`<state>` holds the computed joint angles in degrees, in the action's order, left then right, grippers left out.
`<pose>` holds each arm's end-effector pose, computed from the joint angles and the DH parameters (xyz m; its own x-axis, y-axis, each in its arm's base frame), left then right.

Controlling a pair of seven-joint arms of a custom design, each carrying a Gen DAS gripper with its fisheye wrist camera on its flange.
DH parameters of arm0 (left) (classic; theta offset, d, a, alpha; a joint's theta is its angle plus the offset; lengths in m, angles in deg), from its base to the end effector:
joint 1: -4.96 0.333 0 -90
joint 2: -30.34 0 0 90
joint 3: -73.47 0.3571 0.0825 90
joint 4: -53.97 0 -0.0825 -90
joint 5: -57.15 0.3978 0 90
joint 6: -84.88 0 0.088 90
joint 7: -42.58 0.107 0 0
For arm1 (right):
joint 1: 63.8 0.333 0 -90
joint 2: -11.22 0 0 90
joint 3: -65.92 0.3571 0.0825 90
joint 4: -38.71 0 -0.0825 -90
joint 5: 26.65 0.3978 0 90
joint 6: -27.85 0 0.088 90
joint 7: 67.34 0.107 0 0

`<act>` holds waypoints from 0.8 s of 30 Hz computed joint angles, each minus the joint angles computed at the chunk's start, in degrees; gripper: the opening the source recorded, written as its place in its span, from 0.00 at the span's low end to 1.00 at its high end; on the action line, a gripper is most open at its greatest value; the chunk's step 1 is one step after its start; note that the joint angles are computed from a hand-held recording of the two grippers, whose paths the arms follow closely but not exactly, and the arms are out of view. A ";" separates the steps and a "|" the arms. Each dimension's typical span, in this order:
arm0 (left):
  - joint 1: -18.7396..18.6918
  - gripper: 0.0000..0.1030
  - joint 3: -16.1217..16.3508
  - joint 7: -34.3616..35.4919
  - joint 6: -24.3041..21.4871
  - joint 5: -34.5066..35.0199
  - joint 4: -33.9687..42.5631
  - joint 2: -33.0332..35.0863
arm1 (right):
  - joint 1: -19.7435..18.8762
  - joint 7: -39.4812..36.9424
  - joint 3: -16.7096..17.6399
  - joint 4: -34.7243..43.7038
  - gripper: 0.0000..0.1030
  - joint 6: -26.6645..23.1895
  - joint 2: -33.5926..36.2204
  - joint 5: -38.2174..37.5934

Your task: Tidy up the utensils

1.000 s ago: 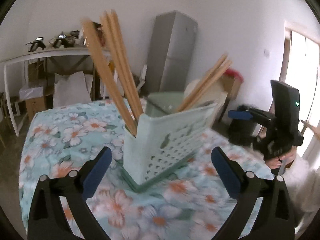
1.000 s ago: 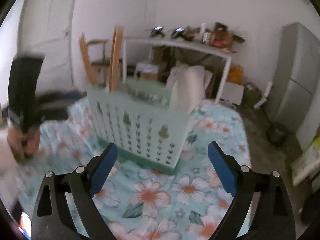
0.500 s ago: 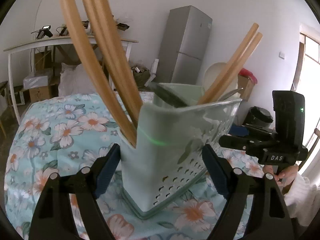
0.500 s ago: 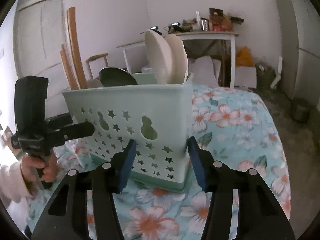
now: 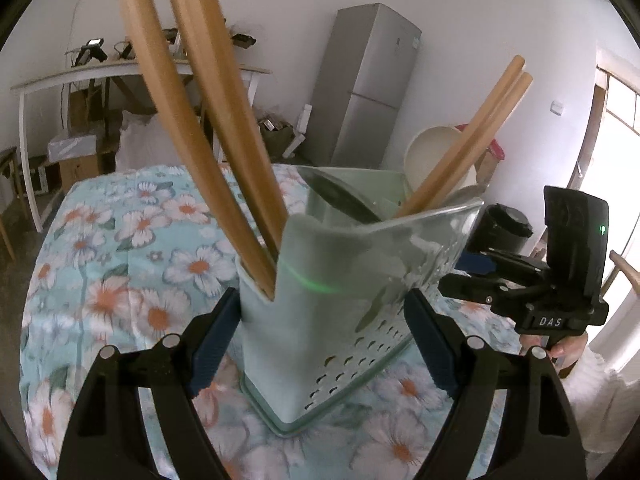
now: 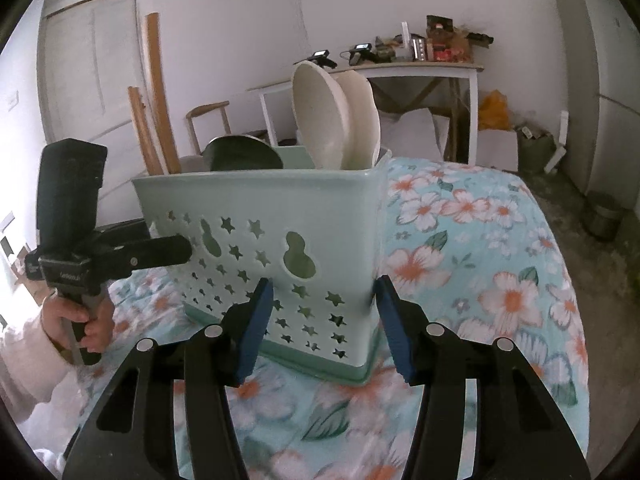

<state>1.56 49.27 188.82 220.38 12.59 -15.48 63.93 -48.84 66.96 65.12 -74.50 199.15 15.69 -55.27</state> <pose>0.7457 -0.2814 0.5649 -0.8427 -0.4725 0.2579 -0.4437 0.3385 -0.8298 0.6073 0.1885 0.5705 0.0254 -0.9828 -0.1830 -0.5902 0.1330 -0.7962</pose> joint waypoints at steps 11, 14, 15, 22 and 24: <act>2.94 0.80 0.62 7.52 -3.34 -5.96 -10.19 -7.37 | -0.81 4.10 3.18 -6.45 0.51 1.05 -5.56 -2.07; 2.50 0.81 0.89 11.33 -0.83 -8.61 -13.04 -8.89 | -1.80 5.92 4.08 -7.39 0.52 2.29 -5.98 -4.39; 2.28 0.82 1.15 11.68 -0.52 -9.11 -13.44 -9.19 | -2.17 7.03 4.24 -7.53 0.53 2.81 -5.97 -5.63; 1.47 0.86 2.85 10.40 -1.44 -10.53 -14.31 -10.02 | -3.22 12.82 4.73 -7.10 0.58 4.62 -5.45 -12.26; 0.87 0.87 3.30 10.66 0.13 -9.79 -15.31 -10.73 | -3.43 16.88 4.57 -6.72 0.61 5.12 -5.26 -16.95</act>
